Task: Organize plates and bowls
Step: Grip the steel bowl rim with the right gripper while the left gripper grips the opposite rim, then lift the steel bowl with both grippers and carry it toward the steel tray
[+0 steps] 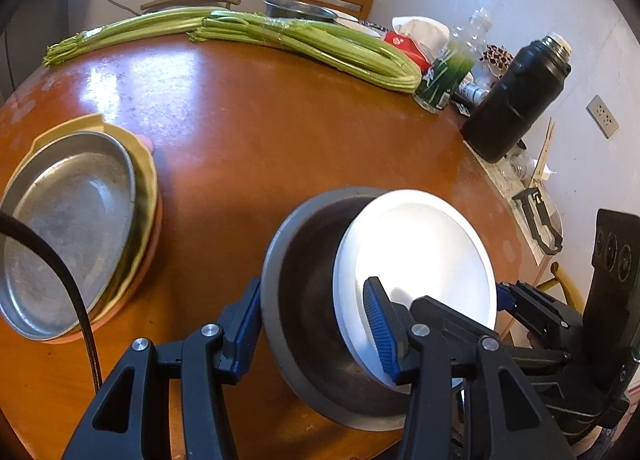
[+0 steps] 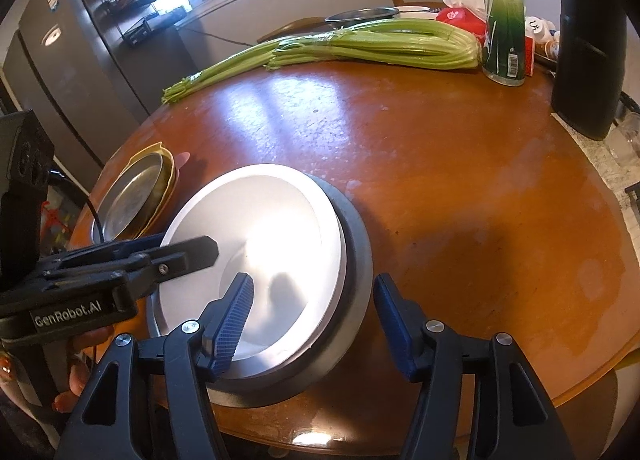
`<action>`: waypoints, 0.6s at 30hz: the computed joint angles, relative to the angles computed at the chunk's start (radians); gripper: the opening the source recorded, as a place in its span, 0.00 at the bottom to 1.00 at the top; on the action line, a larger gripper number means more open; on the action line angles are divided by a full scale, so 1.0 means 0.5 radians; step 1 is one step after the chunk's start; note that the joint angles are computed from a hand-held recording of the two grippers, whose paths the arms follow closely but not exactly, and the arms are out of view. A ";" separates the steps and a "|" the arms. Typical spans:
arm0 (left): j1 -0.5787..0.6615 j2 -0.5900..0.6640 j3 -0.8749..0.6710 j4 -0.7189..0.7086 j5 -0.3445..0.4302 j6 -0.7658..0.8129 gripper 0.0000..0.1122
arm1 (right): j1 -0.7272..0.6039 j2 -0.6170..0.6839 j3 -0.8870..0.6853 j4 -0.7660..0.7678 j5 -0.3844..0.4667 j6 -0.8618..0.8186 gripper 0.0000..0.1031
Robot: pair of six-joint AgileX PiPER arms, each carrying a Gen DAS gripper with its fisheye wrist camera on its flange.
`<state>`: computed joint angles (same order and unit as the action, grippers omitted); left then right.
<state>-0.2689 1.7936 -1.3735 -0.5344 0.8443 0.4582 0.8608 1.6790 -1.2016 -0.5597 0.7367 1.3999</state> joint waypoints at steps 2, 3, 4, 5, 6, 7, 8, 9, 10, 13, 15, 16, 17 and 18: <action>0.000 0.009 -0.006 0.001 0.002 -0.008 0.45 | -0.006 0.006 0.000 0.020 -0.022 -0.017 0.62; 0.008 0.018 -0.015 -0.016 0.016 0.002 0.45 | -0.018 0.005 0.007 0.039 -0.044 -0.036 0.62; 0.004 0.018 -0.010 -0.017 0.010 0.000 0.45 | -0.029 0.008 0.011 0.067 -0.069 -0.057 0.62; 0.000 0.017 -0.009 -0.008 0.009 0.000 0.45 | -0.036 0.012 0.010 0.087 -0.086 -0.074 0.62; -0.008 0.021 -0.009 -0.001 0.007 -0.004 0.45 | -0.042 0.019 0.009 0.110 -0.104 -0.093 0.62; -0.015 0.026 -0.012 0.010 0.015 -0.010 0.45 | -0.046 0.034 0.001 0.137 -0.117 -0.122 0.62; -0.022 0.035 -0.018 0.021 0.020 -0.018 0.45 | -0.050 0.044 -0.004 0.153 -0.130 -0.142 0.62; -0.031 0.044 -0.023 0.035 0.024 -0.035 0.45 | -0.048 0.054 -0.014 0.164 -0.132 -0.157 0.63; -0.035 0.052 -0.028 0.042 0.026 -0.049 0.45 | -0.039 0.068 -0.033 0.148 -0.106 -0.157 0.63; -0.032 0.070 -0.038 0.025 0.036 -0.047 0.45 | -0.040 0.080 -0.035 0.158 -0.113 -0.168 0.63; -0.032 0.071 -0.040 0.021 0.037 -0.048 0.45 | -0.045 0.078 -0.026 0.160 -0.134 -0.162 0.63; -0.034 0.077 -0.047 0.018 0.039 -0.049 0.45 | -0.049 0.075 -0.019 0.162 -0.148 -0.160 0.63; -0.032 0.080 -0.050 0.008 0.043 -0.045 0.45 | -0.053 0.071 -0.009 0.161 -0.163 -0.154 0.63; -0.028 0.085 -0.054 -0.009 0.049 -0.035 0.45 | -0.057 0.067 0.000 0.159 -0.176 -0.149 0.63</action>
